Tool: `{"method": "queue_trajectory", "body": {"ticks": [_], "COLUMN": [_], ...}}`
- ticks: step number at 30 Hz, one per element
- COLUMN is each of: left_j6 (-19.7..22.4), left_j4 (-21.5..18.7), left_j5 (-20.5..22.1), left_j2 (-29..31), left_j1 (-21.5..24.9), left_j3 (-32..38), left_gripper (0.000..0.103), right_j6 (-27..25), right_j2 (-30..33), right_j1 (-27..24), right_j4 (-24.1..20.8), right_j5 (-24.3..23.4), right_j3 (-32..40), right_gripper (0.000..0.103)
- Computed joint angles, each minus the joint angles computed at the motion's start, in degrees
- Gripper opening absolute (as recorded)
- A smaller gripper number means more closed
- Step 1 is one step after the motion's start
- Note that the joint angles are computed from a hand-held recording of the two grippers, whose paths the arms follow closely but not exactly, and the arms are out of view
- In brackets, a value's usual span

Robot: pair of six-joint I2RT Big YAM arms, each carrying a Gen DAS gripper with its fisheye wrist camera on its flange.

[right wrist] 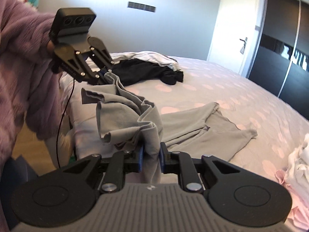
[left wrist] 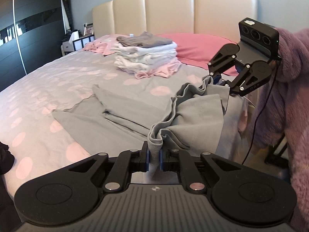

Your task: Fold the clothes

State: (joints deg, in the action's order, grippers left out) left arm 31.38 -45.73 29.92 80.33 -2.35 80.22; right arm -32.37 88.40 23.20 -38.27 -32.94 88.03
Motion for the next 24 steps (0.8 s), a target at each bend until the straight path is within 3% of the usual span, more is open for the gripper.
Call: {"method": "queue_trajectory", "body": {"ticks": [8,12,19,23,24], "left_j6": [-3.15,-4.44,-7.72,-9.67,-10.68], "left_j4": [-2.97,-4.85,-7.11,-7.22,-6.97], "left_j5": [-0.49,-1.72,-2.58,-4.06,-4.36], "left_j2": [10.1,15.55,22.11,23.35,23.59], "left_j1": [0.75,0.85,1.24,1.44,1.51], "left_j3": [9.65,14.29,19.38,20.29,20.48], "left_gripper": [0.007,0.007,0.008,0.013,0.015], "right_j6": [7.36,11.77,18.7,23.24,24.97], "right_j2": [10.42,16.22,23.25,25.08,25.51], "right_j1": [-0.26,-0.55,-1.63,-1.98,-2.02], "right_j4": [-4.91,-9.51,-14.01,-12.86,-12.61], "right_j5": [-0.5,0.04,0.82,1.97,2.68], "right_j3": [11.86,18.69,25.99,26.74,26.99], "right_gripper": [0.017,0.016,0.016,0.025,0.031]}}
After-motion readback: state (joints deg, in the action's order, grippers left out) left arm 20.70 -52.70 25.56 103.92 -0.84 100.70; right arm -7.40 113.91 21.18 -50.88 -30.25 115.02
